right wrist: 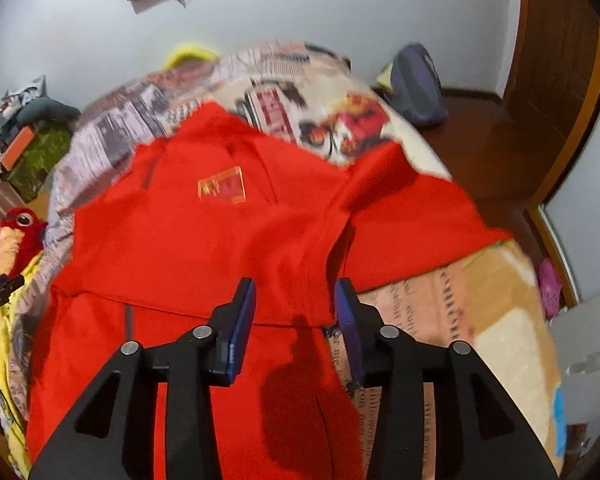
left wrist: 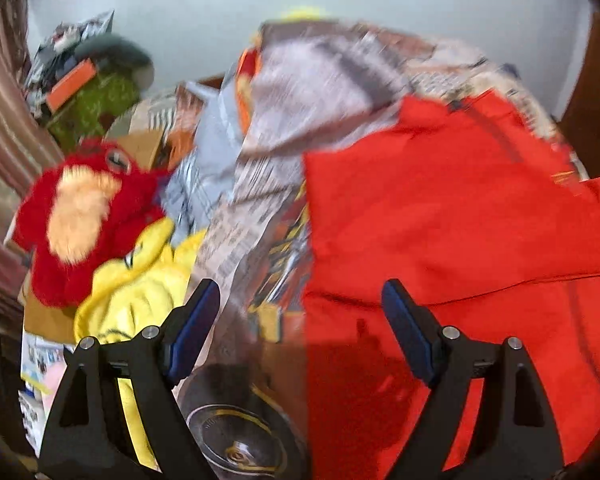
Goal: Fold large clothes
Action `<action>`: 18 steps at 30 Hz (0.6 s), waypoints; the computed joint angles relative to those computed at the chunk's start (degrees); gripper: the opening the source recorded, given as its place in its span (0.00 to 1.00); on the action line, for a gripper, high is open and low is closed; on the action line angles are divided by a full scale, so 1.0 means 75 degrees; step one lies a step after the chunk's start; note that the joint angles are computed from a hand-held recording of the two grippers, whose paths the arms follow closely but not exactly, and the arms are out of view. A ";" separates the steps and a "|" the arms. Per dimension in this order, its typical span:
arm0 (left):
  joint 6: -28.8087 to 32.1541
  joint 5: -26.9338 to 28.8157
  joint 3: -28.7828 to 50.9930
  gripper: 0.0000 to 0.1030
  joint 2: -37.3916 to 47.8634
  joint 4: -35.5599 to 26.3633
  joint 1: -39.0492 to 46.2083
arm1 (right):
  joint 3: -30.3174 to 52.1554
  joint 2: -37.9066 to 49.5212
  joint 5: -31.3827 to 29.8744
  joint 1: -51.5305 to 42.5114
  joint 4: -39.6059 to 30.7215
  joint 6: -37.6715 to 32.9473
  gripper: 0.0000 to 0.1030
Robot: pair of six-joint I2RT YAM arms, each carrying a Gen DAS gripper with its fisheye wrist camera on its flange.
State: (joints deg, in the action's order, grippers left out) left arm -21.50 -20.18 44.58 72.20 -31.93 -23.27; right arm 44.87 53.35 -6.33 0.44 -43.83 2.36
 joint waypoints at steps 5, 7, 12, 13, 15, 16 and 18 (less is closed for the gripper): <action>-0.0396 -0.0422 0.1101 0.81 -0.0112 -0.0611 -0.1167 | 0.0577 -0.0602 -0.0672 -0.1109 -0.0351 -0.0598 0.66; -0.0485 -0.0395 0.1475 0.83 -0.0008 -0.0675 -0.1460 | 0.0712 -0.0662 -0.0811 -0.1571 -0.0264 -0.0987 0.68; -0.0695 -0.0550 0.2408 0.86 0.0841 -0.0452 -0.2257 | 0.0907 -0.0110 -0.0717 -0.2820 0.0067 -0.2101 0.69; -0.0743 -0.0579 0.2499 0.86 0.0961 -0.0425 -0.2364 | 0.0951 0.0004 -0.0814 -0.3004 0.0058 -0.2181 0.69; -0.0789 -0.0495 0.2709 0.86 0.1415 -0.0212 -0.2474 | 0.1017 0.0541 -0.1122 -0.3505 0.0174 -0.2262 0.69; -0.0812 -0.0422 0.2812 0.86 0.1640 -0.0130 -0.2497 | 0.1047 0.0975 -0.1354 -0.3825 0.0283 -0.2225 0.69; -0.0862 -0.0261 0.3040 0.86 0.2154 0.0015 -0.2518 | 0.1086 0.1448 -0.1594 -0.4104 0.0389 -0.2011 0.69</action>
State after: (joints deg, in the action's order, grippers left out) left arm -27.96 -22.14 67.38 88.36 -31.82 -42.15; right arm 53.01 64.22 -18.29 -30.34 -40.91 -12.72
